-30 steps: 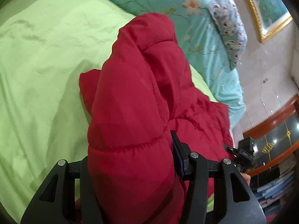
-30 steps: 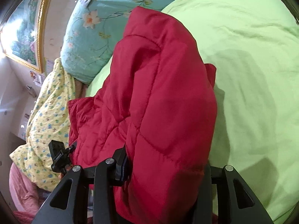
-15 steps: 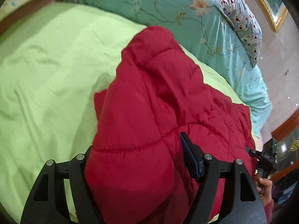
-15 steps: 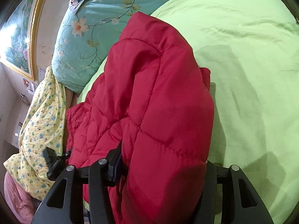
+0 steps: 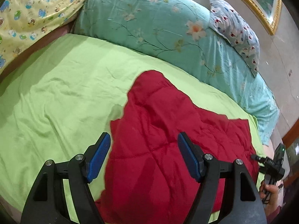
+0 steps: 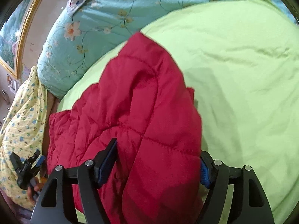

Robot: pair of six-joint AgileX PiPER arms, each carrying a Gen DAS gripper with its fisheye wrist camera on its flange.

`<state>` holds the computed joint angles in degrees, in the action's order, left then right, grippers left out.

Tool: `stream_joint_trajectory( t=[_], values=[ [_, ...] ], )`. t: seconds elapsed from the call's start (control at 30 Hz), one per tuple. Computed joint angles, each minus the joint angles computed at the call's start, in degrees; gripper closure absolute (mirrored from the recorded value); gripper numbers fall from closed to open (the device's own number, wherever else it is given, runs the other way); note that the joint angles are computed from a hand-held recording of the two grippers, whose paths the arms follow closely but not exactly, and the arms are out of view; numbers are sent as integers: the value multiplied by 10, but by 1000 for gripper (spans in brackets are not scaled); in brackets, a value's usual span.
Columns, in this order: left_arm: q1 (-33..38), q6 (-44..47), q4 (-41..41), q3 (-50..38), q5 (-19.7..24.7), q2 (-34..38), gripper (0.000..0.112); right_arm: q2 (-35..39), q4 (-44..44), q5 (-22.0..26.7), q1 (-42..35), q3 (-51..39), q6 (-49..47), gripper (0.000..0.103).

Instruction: Fold large clothes

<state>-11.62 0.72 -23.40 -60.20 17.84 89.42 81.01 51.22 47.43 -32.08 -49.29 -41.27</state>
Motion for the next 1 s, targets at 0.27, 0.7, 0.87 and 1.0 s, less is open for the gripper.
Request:
stream_joint_trajectory(
  t=[0.27,0.7,0.87,1.0],
  values=[
    [-51,14,-20,19,-1,-8,38,-64,-13,-2,-14,19,10,27],
    [-146,28,-7,25,6,-13,38,-204,-38,-48,59,76,32,27],
    [-181,-20,55,27,1,-9,38,-226,-134,-110,205,96,117,27],
    [-196,-86,140,9,4,18,38,-201,-248,-169,323,98,216,27]
  ],
)
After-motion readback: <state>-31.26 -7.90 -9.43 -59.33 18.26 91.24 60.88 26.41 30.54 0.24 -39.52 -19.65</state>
